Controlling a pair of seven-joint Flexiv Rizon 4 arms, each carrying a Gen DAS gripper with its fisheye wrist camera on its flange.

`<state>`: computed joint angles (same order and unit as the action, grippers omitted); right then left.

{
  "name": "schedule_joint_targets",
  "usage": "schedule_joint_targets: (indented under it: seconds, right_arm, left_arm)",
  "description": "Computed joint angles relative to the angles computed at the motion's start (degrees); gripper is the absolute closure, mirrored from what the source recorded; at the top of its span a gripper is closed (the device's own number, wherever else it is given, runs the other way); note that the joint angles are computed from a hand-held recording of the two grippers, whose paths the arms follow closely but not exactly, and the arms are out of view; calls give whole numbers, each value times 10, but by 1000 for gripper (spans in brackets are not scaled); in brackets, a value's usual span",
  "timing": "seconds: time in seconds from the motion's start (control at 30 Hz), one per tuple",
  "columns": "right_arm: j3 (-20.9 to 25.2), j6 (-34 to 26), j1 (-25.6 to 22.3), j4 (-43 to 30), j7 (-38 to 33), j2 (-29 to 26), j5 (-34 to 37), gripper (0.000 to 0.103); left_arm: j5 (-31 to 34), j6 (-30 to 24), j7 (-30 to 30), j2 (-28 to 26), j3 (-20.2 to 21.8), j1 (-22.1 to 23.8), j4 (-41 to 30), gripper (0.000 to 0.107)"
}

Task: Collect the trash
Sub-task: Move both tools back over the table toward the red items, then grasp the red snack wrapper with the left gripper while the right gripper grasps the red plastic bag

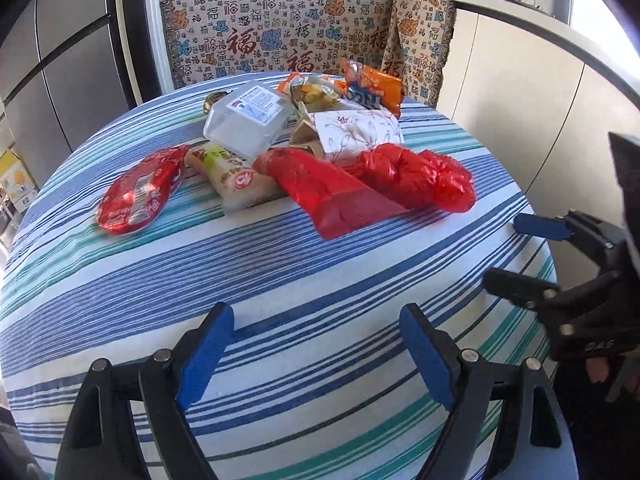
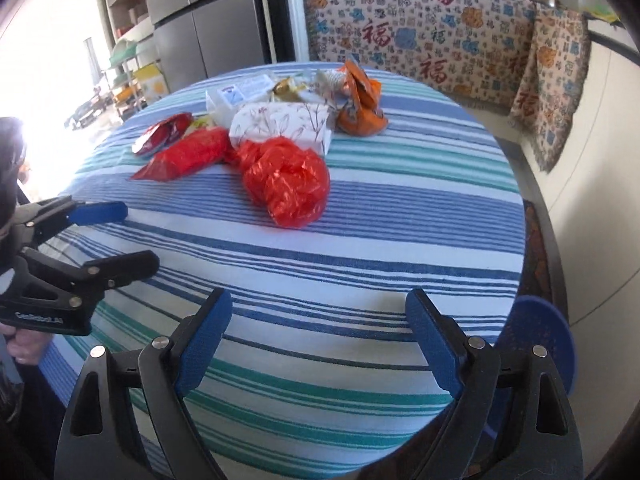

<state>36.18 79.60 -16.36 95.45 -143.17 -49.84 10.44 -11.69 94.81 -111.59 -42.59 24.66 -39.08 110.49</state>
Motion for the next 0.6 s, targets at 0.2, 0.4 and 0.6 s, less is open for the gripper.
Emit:
schedule_joint_targets:
  seconds: [0.2, 0.4, 0.6]
  right_arm:
    - [0, -9, 1, -11, -2, -5, -3, 12]
    - [-1, -25, -2, -21, -5, -1, 13, 13]
    - [8, -35, -12, -38, -24, 1, 43, 13]
  left_arm:
    - [-3, 57, 22, 11, -55, 47, -3, 20]
    - [-27, -2, 76, 4, -68, 79, -65, 21]
    - [12, -76, 82, -9, -83, 106, -107, 79]
